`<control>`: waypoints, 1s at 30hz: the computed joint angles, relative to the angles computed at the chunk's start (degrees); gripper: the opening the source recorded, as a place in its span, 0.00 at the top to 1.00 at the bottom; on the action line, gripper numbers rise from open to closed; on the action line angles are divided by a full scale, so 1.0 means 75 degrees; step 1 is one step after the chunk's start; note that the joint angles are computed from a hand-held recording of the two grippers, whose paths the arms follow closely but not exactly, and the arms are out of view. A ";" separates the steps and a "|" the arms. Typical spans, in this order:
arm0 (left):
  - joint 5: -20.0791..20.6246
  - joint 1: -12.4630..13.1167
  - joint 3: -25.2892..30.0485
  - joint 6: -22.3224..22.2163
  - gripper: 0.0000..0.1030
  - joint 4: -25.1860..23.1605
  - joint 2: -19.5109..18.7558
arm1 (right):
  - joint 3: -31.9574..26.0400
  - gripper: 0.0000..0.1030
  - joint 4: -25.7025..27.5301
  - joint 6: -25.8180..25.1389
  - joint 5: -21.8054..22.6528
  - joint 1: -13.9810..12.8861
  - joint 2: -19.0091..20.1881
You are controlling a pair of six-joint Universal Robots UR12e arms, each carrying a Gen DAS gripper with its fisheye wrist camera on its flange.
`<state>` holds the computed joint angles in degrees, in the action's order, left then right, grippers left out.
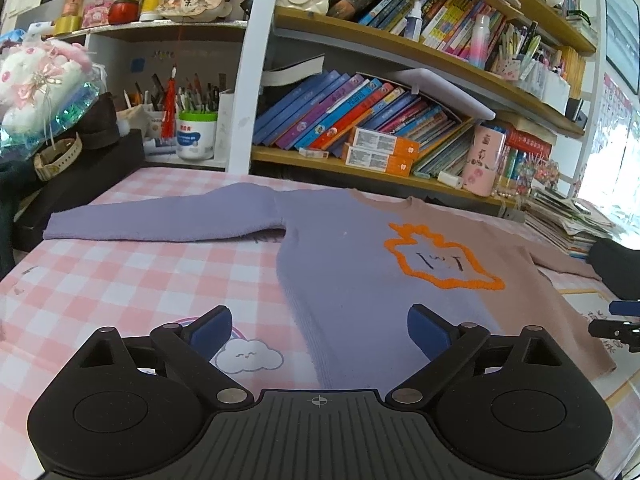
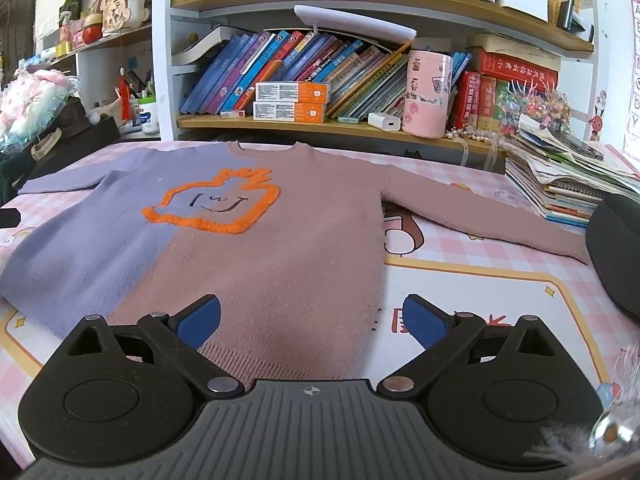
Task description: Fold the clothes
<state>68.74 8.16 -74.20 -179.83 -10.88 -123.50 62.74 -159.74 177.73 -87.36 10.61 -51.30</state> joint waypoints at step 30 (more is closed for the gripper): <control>0.2893 -0.0057 0.1616 -0.0004 0.07 -0.0974 -0.0809 | -0.5276 0.03 0.2773 -0.2687 0.2399 0.0094 0.2797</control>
<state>90.43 7.73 -62.08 -179.86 -18.19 -129.57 23.17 -138.94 157.58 -69.37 11.32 -30.32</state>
